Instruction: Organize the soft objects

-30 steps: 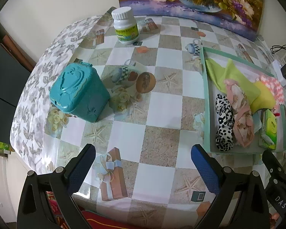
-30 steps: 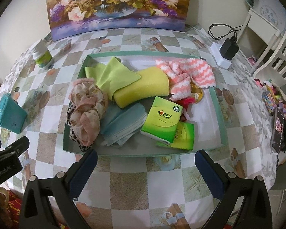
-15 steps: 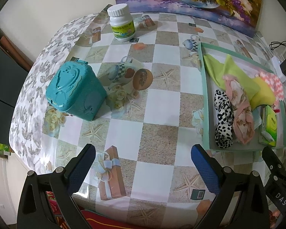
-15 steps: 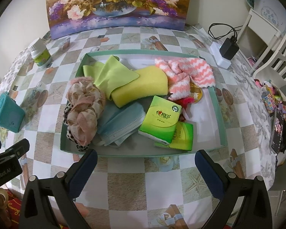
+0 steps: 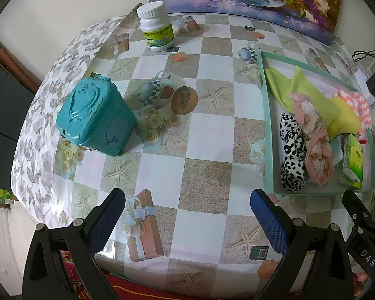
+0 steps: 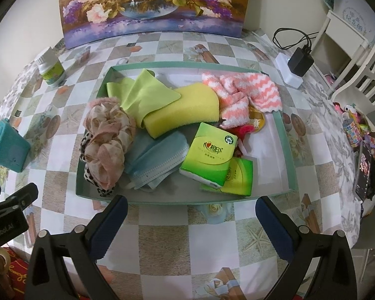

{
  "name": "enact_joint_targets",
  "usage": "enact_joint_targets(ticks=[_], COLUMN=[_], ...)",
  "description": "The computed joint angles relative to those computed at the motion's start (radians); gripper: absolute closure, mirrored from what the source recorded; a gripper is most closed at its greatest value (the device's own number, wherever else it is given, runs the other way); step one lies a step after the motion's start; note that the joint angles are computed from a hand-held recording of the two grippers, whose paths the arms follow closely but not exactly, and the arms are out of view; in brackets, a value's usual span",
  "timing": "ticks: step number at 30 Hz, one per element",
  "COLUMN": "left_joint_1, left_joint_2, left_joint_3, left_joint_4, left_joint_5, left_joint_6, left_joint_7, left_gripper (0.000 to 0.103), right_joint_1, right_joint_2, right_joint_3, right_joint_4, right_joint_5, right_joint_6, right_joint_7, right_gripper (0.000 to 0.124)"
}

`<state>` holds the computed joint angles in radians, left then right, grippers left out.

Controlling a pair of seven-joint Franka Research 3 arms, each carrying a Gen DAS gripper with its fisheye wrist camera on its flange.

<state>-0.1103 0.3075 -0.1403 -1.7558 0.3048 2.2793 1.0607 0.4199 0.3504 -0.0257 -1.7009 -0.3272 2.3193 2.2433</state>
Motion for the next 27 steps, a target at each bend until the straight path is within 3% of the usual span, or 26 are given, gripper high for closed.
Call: enact_joint_targets(ticks=[27], left_joint_1=[-0.004], left_joint_2=[-0.012], left_joint_3=[0.006], left_joint_4=[-0.014], left_joint_5=[0.026], left_joint_6=[0.025], left_joint_7=[-0.034], left_gripper=[0.003], right_joint_1=[0.001], right_joint_2=[0.005], right_joint_3=[0.000], right_joint_4=[0.004], right_joint_5=[0.005], right_joint_6=[-0.009], right_joint_7=[-0.002], right_gripper=[0.021])
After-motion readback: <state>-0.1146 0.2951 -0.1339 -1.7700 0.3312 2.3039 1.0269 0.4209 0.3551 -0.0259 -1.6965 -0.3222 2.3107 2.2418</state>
